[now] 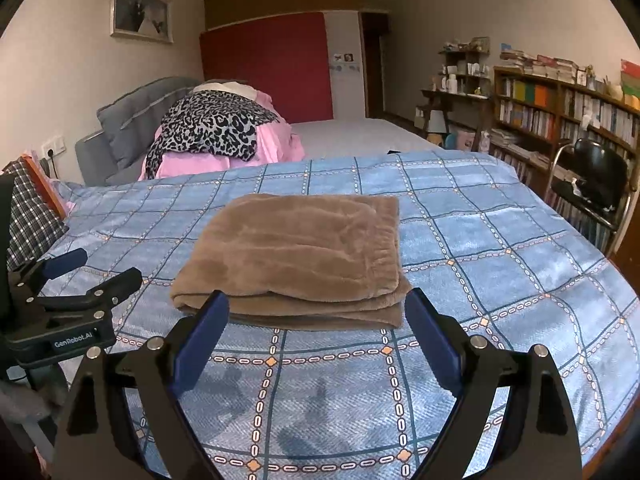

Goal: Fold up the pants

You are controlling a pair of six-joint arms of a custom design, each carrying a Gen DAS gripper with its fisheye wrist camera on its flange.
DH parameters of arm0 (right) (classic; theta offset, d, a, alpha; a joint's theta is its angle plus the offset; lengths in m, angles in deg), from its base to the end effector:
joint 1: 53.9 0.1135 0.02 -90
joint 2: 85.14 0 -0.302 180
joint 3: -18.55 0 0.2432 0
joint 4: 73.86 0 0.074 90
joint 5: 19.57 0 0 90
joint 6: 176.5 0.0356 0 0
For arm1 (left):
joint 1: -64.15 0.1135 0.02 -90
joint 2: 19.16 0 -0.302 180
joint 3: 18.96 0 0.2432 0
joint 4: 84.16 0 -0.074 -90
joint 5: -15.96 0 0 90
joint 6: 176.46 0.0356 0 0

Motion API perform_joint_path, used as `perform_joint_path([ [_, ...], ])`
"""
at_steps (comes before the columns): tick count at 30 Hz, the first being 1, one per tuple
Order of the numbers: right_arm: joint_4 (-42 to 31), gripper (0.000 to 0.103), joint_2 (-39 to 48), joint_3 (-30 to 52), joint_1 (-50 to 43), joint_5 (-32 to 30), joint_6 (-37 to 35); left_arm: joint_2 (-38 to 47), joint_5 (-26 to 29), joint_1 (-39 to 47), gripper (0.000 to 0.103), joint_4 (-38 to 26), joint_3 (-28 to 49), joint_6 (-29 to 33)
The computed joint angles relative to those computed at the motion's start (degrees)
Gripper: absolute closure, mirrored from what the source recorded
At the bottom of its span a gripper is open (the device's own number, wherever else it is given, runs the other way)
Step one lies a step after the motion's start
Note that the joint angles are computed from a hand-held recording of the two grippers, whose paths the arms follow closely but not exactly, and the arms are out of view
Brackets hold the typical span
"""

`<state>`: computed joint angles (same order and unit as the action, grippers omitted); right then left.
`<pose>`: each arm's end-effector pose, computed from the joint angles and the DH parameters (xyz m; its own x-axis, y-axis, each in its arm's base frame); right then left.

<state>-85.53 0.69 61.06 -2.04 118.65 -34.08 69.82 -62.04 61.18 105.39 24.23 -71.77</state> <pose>0.1636 0.1653 0.1678 -0.5144 0.1999 -0.8339 0.2424 0.9667 0.0822 0.2712 -0.0215 0.1768 -0.5158 0.2751 -0.8114 0.3607 0.9287 0.0856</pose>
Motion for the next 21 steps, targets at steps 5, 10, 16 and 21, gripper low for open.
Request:
perform_joint_path([
  [5,0.1,0.014,-0.2,-0.3,-0.1,-0.1,0.2,-1.2,-1.8,-1.1,0.003,0.0,-0.2,0.0],
  [10,0.5,0.014,0.2,-0.3,-0.3,-0.1,0.3,-2.2,-6.0,-3.0,0.003,0.4,-0.9,0.0],
  [16,0.1,0.014,0.4,0.0,-0.3,0.2,0.3,-2.0,-12.5,-5.1,0.003,0.5,-1.0,-0.4],
  [21,0.0,0.014,0.4,0.3,-0.6,0.3,0.3,-2.4,-11.5,-4.7,0.003,-0.5,-0.6,-0.6],
])
